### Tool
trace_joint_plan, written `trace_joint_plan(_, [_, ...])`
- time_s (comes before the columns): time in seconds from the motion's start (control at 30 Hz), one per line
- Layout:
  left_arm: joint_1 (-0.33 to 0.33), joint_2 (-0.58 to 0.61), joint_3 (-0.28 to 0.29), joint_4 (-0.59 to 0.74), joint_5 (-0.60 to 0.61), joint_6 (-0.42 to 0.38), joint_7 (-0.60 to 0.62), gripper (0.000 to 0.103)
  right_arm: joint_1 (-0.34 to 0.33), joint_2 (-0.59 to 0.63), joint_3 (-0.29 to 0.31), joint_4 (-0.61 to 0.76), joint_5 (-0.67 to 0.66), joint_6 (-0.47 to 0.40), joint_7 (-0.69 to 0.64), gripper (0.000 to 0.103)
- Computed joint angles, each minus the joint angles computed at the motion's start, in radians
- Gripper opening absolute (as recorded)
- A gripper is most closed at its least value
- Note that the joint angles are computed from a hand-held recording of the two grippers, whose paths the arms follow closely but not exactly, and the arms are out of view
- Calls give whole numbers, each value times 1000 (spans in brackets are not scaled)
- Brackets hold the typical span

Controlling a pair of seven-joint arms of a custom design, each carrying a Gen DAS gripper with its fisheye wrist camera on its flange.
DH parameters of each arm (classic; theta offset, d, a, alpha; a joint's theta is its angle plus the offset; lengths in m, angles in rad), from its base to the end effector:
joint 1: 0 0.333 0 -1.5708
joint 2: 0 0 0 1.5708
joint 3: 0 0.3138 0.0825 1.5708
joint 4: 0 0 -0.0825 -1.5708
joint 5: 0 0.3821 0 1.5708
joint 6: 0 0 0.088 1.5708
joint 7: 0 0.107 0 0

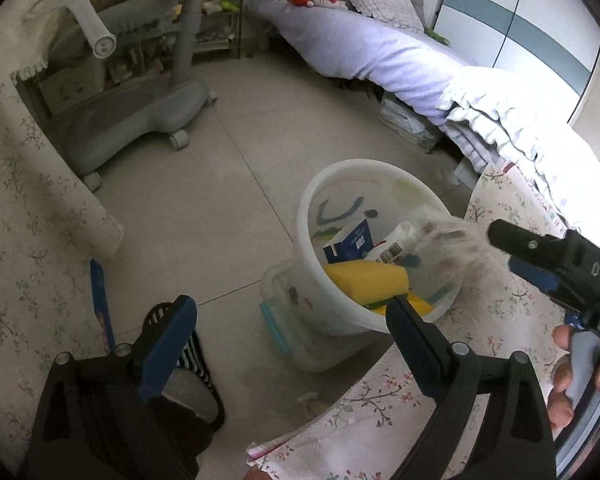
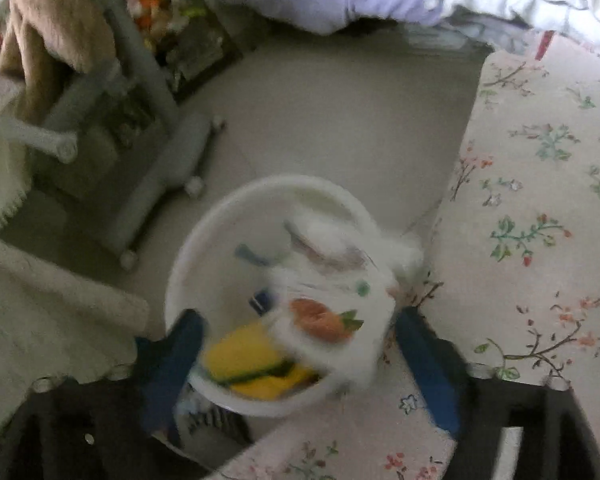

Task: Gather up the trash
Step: 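Carry the sponge and pecan packet to the wastebasket and release both, then move both tools back toward the bed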

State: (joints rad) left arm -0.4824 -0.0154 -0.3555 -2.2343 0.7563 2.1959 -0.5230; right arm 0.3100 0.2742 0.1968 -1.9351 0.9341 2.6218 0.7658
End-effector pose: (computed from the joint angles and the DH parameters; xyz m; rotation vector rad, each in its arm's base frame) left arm 0.3680 -0.3730 0.3814 -2.4155 0.9920 -0.4903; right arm 0.5703 0.2869 0.3831 -2.0898 1.1641 0.1257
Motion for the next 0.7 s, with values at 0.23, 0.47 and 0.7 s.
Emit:
trace_joint_plan(0.23, [-8,30,-2,43,12,9,26,97,-9,-87,-61,-93,-152,40,68,86])
trace_joint_plan(0.47, [-50,140,4,187,38,-23,101,97,-81,-183,-129,-172,-229,58,64,89])
trace_joint_plan(0.7, [-119,280,36,391,66,-54,215,97,-157,-215,-186,-202,-239,62,57,92])
